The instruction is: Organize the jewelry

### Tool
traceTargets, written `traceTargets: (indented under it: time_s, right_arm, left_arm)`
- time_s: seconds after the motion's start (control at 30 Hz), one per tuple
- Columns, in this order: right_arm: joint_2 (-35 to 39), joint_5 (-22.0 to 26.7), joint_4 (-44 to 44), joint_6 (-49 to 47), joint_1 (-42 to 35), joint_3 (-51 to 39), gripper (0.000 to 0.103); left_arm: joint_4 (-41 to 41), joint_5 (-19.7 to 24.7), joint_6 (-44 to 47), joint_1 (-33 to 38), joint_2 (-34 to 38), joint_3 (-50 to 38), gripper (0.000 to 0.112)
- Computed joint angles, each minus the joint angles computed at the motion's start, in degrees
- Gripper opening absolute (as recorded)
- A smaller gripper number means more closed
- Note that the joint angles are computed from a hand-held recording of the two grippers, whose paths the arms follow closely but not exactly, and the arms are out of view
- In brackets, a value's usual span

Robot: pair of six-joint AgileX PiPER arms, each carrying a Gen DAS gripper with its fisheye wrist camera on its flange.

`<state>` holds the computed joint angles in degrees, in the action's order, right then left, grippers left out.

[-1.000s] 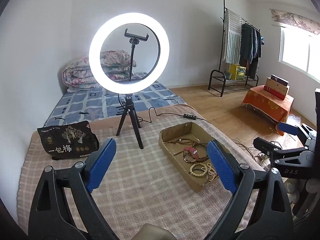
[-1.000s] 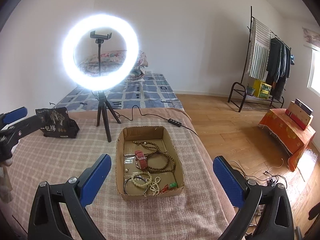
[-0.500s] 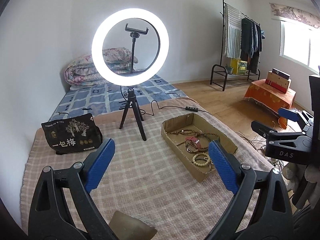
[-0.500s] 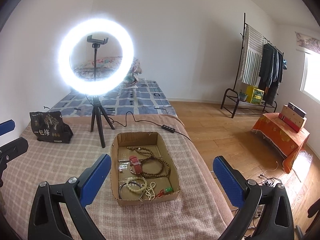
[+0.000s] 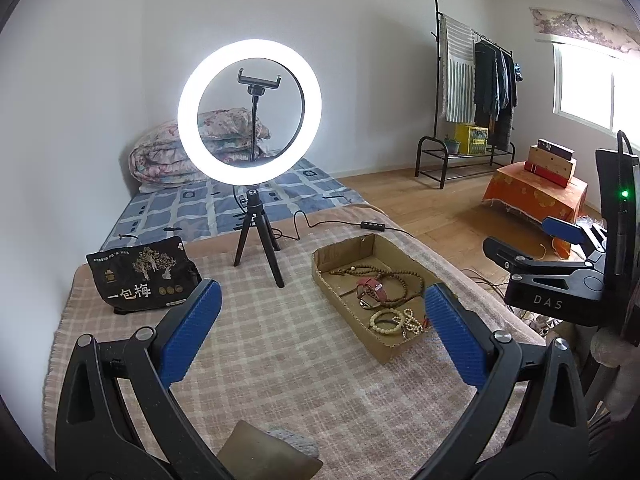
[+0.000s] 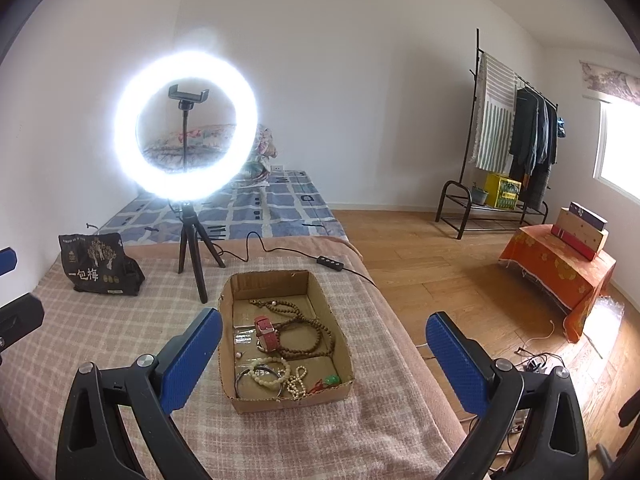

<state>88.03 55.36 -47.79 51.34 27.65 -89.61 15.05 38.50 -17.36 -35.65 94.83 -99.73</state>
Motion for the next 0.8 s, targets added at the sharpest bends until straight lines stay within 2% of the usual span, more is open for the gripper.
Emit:
traceTargets:
  time_s: [0.4,0.8]
  right_arm:
    - [1.08,0.15,0.07,0.67,-0.21,-0.06,0.103]
    - [2.53,0.29,0.91,-0.42,0.44,-1.46,0.103]
  left_arm:
    - [-4.47,0.53,1.71,1.78,-0.54,-0.22,0.103]
    - [-5.51,1.03,2.25,2.74,-0.75,-0.24,0.103]
